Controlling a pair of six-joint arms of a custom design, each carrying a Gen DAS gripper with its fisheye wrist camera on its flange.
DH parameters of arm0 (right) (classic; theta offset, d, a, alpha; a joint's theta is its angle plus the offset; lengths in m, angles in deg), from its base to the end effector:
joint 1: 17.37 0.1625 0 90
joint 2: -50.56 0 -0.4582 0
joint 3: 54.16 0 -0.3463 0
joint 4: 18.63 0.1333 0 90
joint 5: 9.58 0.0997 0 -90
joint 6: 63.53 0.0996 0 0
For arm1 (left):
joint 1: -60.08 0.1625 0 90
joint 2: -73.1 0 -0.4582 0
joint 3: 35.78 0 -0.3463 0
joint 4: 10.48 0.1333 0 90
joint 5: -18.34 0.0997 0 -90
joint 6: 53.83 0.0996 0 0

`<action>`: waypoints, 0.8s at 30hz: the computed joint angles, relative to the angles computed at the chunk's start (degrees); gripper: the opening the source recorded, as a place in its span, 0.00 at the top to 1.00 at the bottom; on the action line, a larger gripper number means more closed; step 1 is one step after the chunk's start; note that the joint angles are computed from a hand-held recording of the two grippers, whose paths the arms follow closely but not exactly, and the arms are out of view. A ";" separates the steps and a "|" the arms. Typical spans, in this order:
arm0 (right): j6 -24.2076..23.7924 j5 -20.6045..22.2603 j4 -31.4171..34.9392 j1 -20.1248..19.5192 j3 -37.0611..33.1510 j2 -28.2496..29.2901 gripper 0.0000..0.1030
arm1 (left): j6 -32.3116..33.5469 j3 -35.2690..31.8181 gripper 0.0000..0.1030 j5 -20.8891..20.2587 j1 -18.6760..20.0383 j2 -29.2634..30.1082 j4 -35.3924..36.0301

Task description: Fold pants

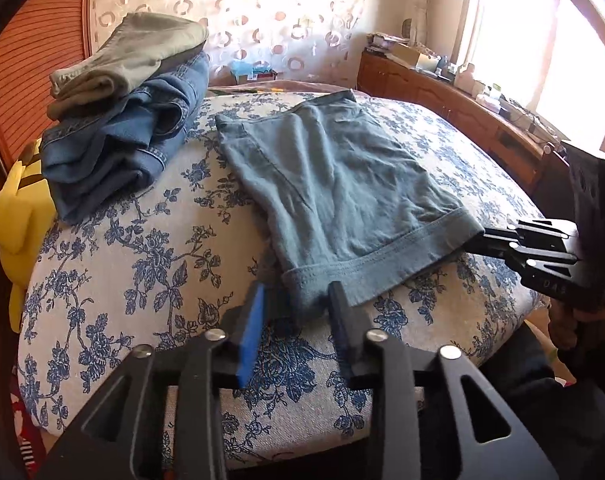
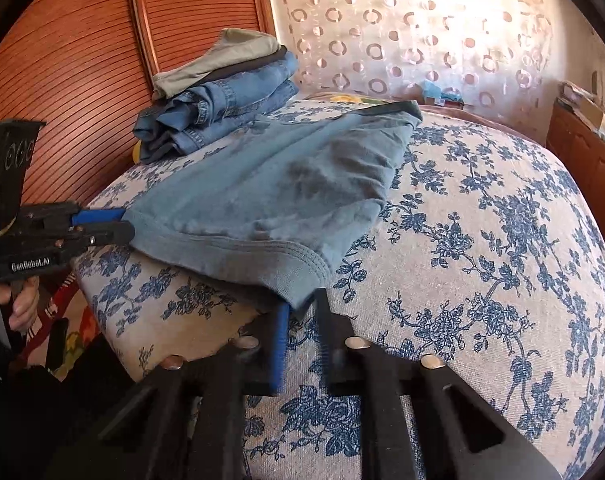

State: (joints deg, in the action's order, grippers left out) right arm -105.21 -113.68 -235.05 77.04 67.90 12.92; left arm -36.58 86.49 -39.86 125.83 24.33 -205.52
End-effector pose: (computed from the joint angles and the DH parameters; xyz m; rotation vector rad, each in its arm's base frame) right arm 0.1499 -0.5253 0.0926 0.8901 -2.4028 0.8298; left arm -0.0481 -0.5592 0.1551 0.7042 2.4318 -0.7552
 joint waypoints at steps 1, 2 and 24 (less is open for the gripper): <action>-0.35 0.17 -0.45 -0.01 0.22 -0.01 0.91 | -0.01 -0.07 0.55 -0.10 0.03 0.00 -0.02; -0.21 0.63 -0.36 -0.17 0.49 -0.25 0.93 | 0.06 -0.22 0.55 -0.11 0.05 0.19 -0.30; 1.99 4.03 -4.13 -1.20 5.14 -4.11 0.73 | 0.83 -3.26 0.64 -1.98 2.35 2.90 -1.05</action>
